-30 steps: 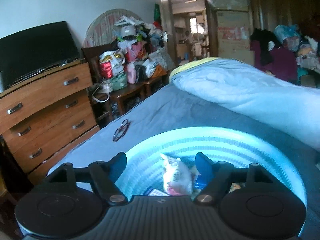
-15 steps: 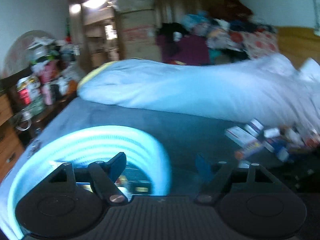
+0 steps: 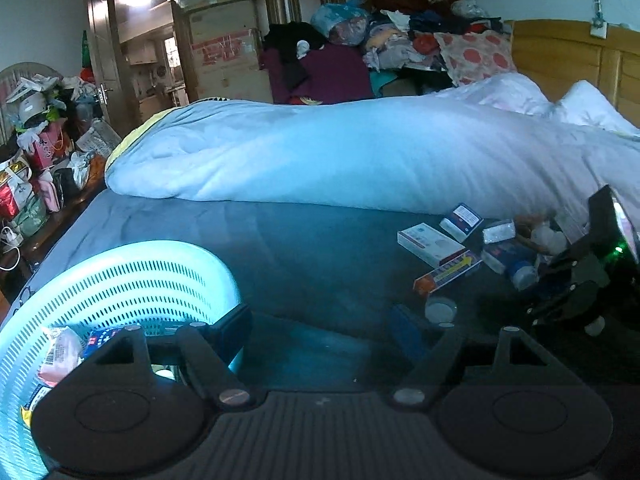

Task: Organize objects
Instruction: 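Open both tools to drop the packet and cap, then return to the pile, then grasp the Clotrimazole Cream box with the left tool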

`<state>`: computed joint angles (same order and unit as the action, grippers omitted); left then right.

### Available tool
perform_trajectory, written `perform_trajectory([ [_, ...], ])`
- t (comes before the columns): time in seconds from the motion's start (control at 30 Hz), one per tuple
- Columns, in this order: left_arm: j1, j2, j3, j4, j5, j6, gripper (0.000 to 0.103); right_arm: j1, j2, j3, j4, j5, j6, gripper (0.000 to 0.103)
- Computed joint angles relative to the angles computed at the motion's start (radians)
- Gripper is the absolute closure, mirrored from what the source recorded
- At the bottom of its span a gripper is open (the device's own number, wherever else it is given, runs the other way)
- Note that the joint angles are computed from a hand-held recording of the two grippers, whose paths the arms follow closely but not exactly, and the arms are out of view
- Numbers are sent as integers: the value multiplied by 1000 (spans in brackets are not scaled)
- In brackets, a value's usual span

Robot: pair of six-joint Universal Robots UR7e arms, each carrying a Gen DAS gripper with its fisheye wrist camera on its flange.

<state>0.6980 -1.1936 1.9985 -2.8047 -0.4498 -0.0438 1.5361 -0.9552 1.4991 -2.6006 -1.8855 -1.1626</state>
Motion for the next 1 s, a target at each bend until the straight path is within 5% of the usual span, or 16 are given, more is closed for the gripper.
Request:
perform_trajectory([
  [0.07,5,6,-4,-7,-10,13,24,-6,-42,38,12,57,81,81],
  [0.2,24,62,-34,-55,-52,70,24,-45,-140,119,10,226,431,81],
  [0.27,38,108,-61,-99,-79,129,24,-67,-183,185,-52,250,525,81],
  [0.4,100,246,-169,-165,-173,270,29,-95,-206,283,-185,194,559,81],
  [0.6,189,475,-384,-235,-243,435,35,-149,-197,363,-350,297,495,80],
  [0.77,239,606,-518,-271,-295,602,35,-176,-202,383,-382,353,425,80],
  [1.0,288,696,-631,-181,-308,628,40,-184,-192,371,-374,374,421,80],
])
